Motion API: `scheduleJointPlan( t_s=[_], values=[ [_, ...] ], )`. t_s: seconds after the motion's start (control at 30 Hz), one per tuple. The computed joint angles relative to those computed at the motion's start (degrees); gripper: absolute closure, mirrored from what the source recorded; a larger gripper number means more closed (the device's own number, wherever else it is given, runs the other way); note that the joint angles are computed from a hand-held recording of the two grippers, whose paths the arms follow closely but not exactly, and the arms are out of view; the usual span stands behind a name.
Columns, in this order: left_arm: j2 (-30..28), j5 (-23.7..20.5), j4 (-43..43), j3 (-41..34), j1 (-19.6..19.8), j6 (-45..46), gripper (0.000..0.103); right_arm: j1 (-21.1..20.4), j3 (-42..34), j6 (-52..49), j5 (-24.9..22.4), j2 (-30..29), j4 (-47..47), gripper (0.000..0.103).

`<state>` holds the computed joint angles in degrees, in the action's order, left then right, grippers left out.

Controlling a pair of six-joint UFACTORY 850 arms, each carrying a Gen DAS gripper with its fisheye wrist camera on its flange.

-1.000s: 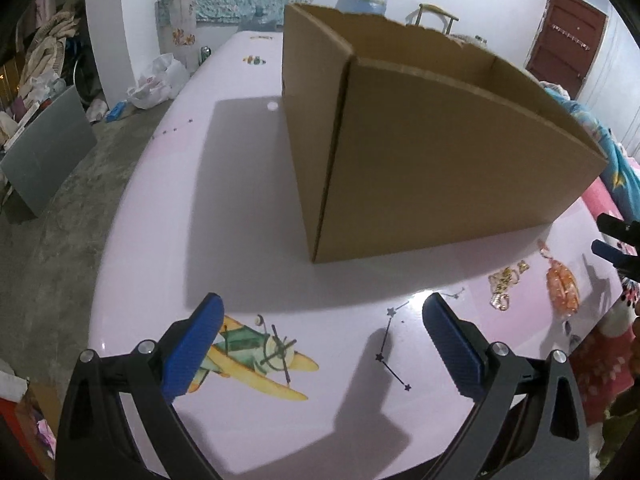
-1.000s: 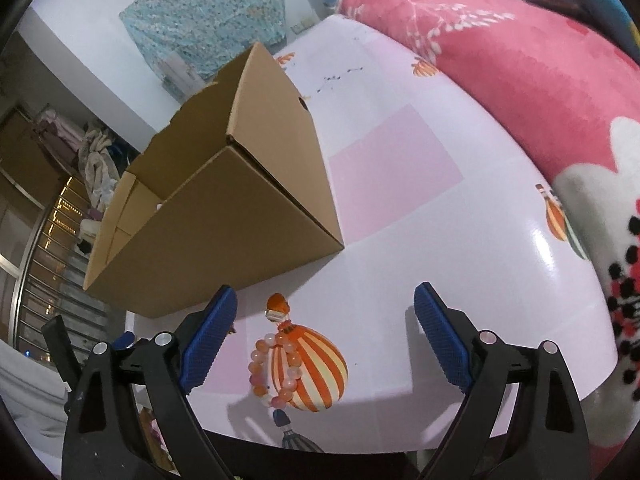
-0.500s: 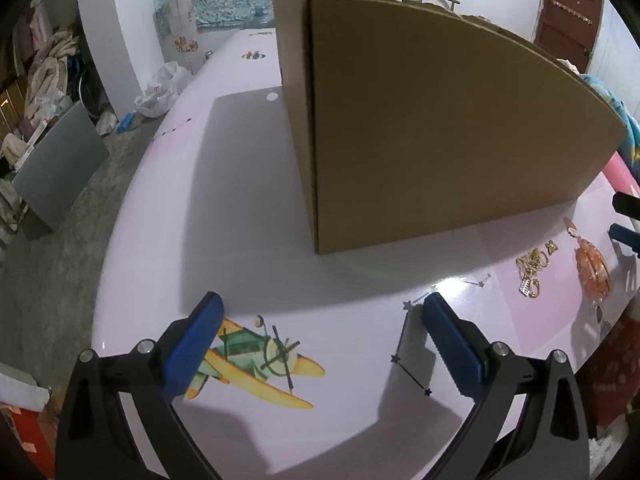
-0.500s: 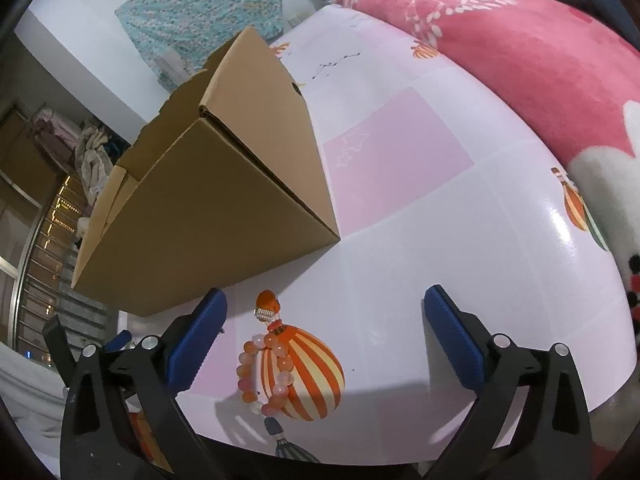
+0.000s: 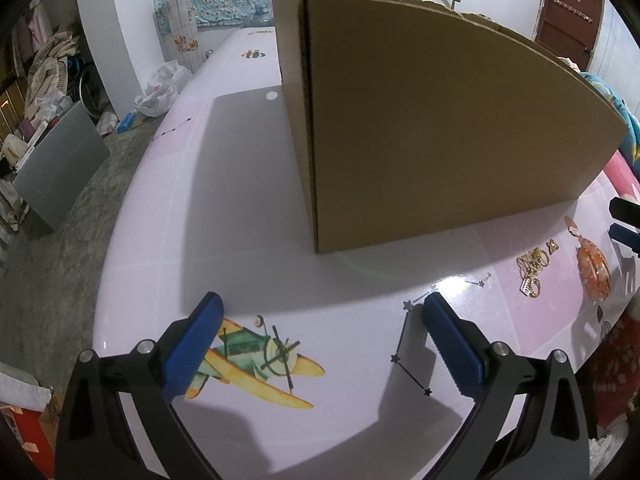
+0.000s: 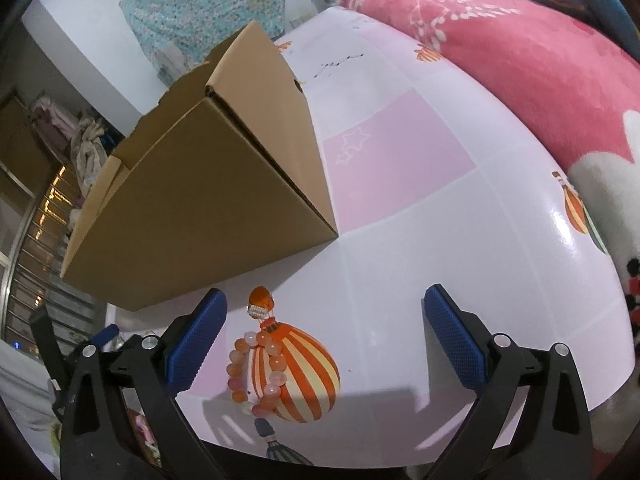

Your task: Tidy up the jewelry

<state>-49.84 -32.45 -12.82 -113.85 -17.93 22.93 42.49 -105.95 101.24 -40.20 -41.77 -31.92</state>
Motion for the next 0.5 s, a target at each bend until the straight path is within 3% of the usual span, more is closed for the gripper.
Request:
scheduleJointPlan(
  t_s=[0.3,0.5],
  values=[
    [0.02,-0.65,1.00,-0.32,-0.22,-1.17,0.005,0.20,-3.91,-3.53,-2.46,-2.35,1.23,0.008],
    [0.15,-0.52,0.96,-0.08,-0.19,-1.31,0.005,0.01,1.50,2.63,3.57,0.51,-3.40,0.008]
  ],
)
